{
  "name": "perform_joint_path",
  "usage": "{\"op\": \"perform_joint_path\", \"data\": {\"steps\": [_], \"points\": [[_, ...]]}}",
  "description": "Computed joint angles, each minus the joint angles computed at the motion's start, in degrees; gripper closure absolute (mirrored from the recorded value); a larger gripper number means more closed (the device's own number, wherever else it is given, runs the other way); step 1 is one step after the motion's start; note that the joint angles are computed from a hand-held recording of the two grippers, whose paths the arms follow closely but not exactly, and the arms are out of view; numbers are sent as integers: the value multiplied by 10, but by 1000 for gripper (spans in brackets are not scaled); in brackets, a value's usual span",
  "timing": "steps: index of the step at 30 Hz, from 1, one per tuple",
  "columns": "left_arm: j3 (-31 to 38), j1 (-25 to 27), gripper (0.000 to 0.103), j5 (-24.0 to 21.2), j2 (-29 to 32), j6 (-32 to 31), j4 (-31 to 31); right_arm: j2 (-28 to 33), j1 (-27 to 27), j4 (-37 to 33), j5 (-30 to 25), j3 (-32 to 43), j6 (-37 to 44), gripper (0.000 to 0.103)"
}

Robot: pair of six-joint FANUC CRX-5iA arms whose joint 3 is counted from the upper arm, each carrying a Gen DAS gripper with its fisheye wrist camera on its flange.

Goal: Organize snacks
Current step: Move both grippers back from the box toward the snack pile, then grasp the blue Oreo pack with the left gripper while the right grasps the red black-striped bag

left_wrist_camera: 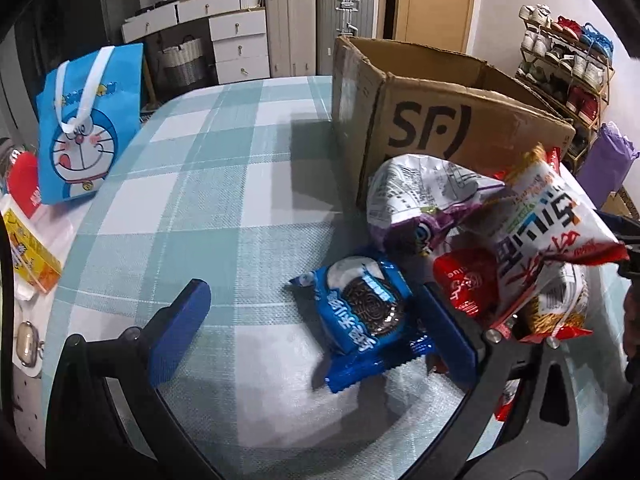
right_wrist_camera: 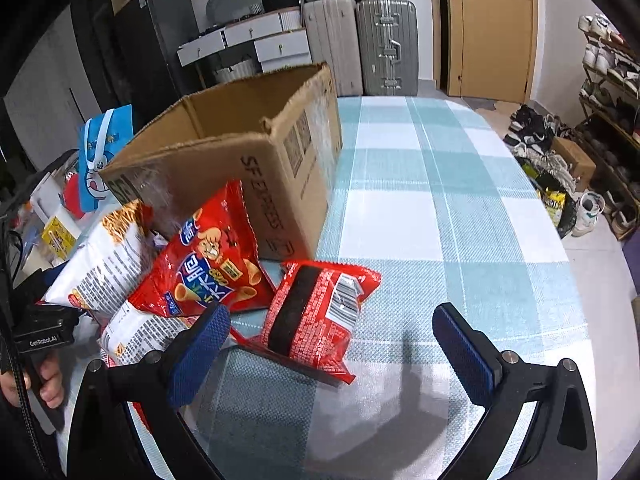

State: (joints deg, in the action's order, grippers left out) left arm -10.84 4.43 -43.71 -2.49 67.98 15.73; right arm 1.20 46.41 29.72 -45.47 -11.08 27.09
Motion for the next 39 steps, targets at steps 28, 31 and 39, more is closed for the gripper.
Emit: {"op": "perform_joint_path", "data": {"steps": [28, 31, 39], "points": [[15, 2, 29, -41, 17, -15, -6, 31, -3, -10, -26, 15, 30, 25], [2, 9, 44, -34, 15, -35, 21, 29, 2, 9, -22, 5, 20, 31], [-20, 19, 60, -17, 3, -66, 66, 24, 4, 32, -16, -8, 10, 44]]}}
